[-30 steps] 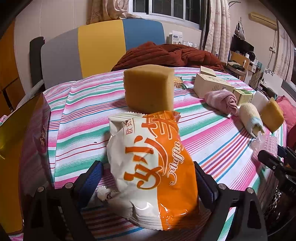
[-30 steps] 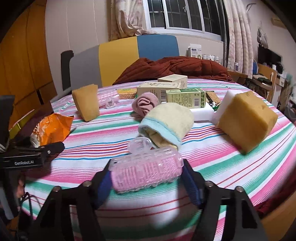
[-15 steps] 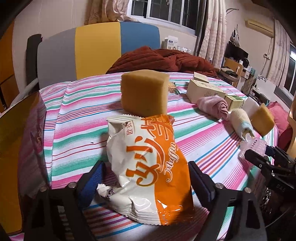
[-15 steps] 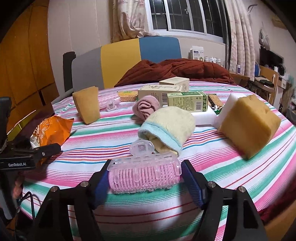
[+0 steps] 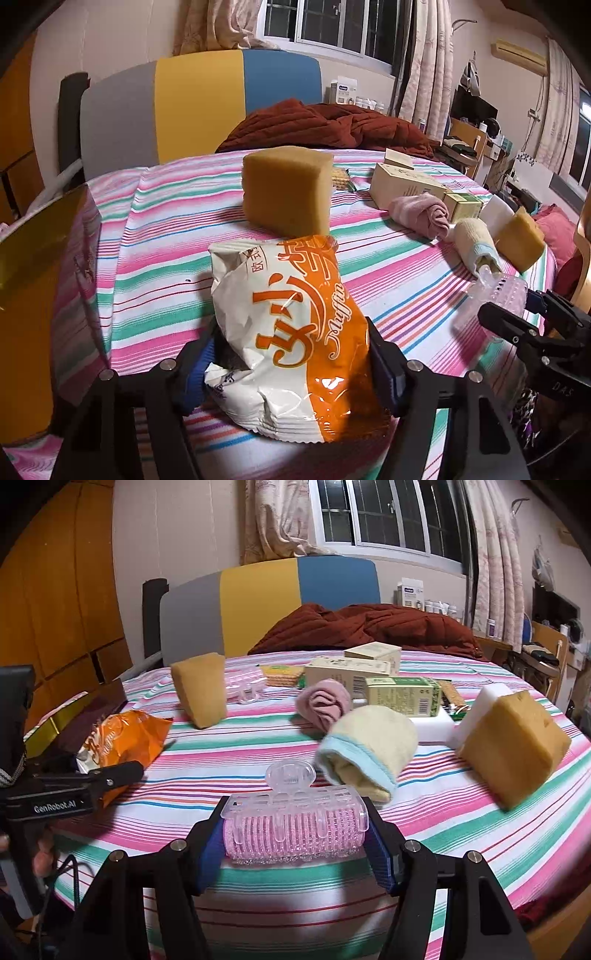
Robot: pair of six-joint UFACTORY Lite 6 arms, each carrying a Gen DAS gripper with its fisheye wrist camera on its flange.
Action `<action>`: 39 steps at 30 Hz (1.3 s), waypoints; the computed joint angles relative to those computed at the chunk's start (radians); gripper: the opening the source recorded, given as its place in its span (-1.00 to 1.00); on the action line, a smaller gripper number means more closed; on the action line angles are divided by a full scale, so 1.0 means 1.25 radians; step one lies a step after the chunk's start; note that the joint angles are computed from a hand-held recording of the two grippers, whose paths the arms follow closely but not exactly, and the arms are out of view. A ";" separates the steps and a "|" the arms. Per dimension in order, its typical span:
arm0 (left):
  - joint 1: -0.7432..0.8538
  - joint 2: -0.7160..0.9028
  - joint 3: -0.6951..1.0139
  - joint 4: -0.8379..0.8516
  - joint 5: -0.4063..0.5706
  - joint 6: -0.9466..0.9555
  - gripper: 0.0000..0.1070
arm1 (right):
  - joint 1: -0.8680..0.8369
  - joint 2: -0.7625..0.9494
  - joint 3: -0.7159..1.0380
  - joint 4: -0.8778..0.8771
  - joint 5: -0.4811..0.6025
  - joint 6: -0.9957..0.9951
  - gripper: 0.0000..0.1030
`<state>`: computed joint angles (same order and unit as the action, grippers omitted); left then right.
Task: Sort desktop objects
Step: 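Lift the Muffin bag with the left tool while the right tool holds the pink roller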
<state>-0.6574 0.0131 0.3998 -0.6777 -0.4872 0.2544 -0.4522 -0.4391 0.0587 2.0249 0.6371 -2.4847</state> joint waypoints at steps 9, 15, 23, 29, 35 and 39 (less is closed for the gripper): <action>-0.072 0.022 0.006 -0.166 -0.050 0.133 0.35 | 0.213 0.010 -0.011 0.265 -0.092 -0.135 0.29; -0.017 0.008 -0.011 -0.030 -0.018 0.012 0.42 | 0.275 0.071 0.007 0.414 -0.080 -0.226 0.31; -0.026 0.029 0.013 -0.083 -0.015 0.057 0.43 | 0.303 0.120 -0.001 0.516 -0.014 -0.315 0.40; -0.029 0.036 0.007 -0.068 -0.034 0.039 0.39 | 0.318 0.128 -0.018 0.568 0.022 -0.368 0.40; -0.003 0.018 -0.013 0.011 -0.028 -0.029 0.36 | 0.319 0.129 -0.023 0.578 0.034 -0.379 0.40; 0.025 0.006 -0.021 0.097 -0.015 -0.099 0.43 | 0.311 0.135 -0.017 0.558 0.032 -0.356 0.43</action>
